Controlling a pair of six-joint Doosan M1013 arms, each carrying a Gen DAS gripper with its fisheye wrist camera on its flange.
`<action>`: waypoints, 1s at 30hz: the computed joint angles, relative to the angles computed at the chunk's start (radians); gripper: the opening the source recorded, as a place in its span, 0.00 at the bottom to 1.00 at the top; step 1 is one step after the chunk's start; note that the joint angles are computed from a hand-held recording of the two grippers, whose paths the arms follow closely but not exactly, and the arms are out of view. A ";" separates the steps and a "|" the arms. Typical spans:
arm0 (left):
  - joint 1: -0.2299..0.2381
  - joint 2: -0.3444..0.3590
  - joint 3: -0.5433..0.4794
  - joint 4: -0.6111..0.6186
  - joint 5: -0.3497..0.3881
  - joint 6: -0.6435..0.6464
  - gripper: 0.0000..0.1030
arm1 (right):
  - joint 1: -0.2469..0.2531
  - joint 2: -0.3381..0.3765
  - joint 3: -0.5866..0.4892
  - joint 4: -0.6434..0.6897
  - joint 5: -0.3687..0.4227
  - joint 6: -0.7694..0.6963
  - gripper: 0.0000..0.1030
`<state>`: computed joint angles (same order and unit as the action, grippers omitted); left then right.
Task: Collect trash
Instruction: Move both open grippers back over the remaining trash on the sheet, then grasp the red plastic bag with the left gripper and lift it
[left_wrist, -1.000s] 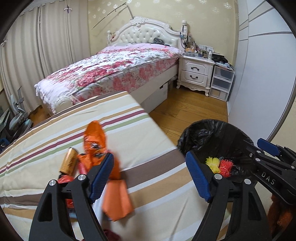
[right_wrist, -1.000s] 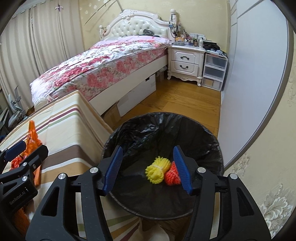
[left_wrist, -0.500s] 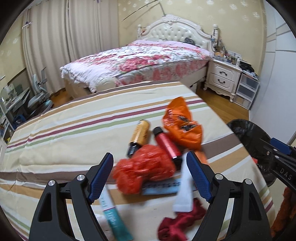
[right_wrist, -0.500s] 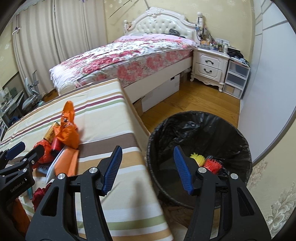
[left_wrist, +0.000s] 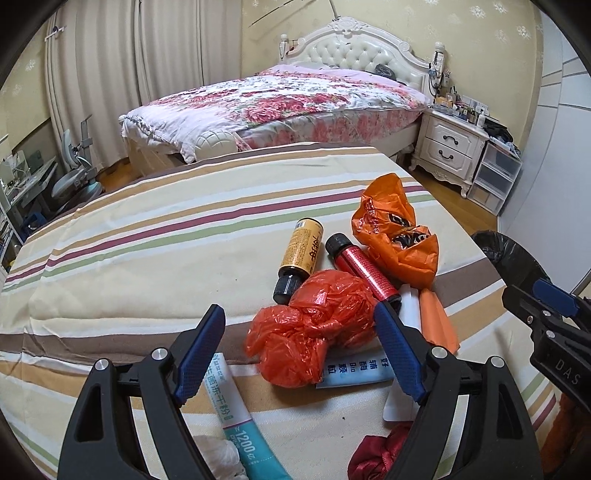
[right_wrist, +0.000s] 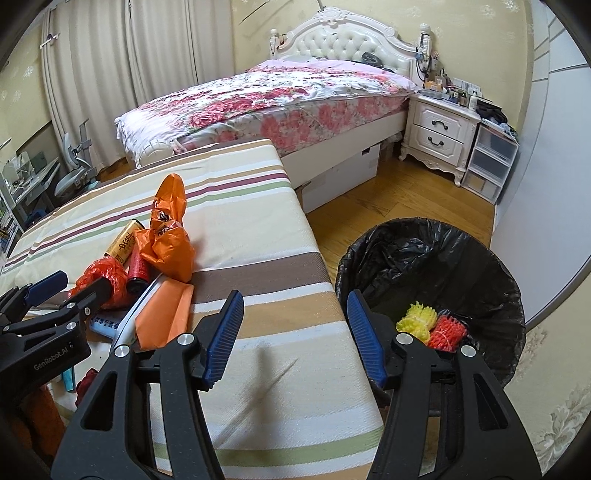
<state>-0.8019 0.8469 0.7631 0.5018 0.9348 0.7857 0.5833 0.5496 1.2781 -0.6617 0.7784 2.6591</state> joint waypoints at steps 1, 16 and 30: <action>0.002 0.000 0.000 -0.007 -0.003 0.008 0.76 | 0.000 0.001 -0.001 0.004 0.000 -0.004 0.55; 0.007 -0.012 0.028 -0.069 -0.059 0.080 0.54 | 0.003 0.008 -0.004 0.013 -0.005 -0.015 0.55; 0.021 -0.079 0.117 -0.018 -0.131 -0.016 0.43 | 0.018 0.033 -0.063 0.020 -0.010 -0.083 0.55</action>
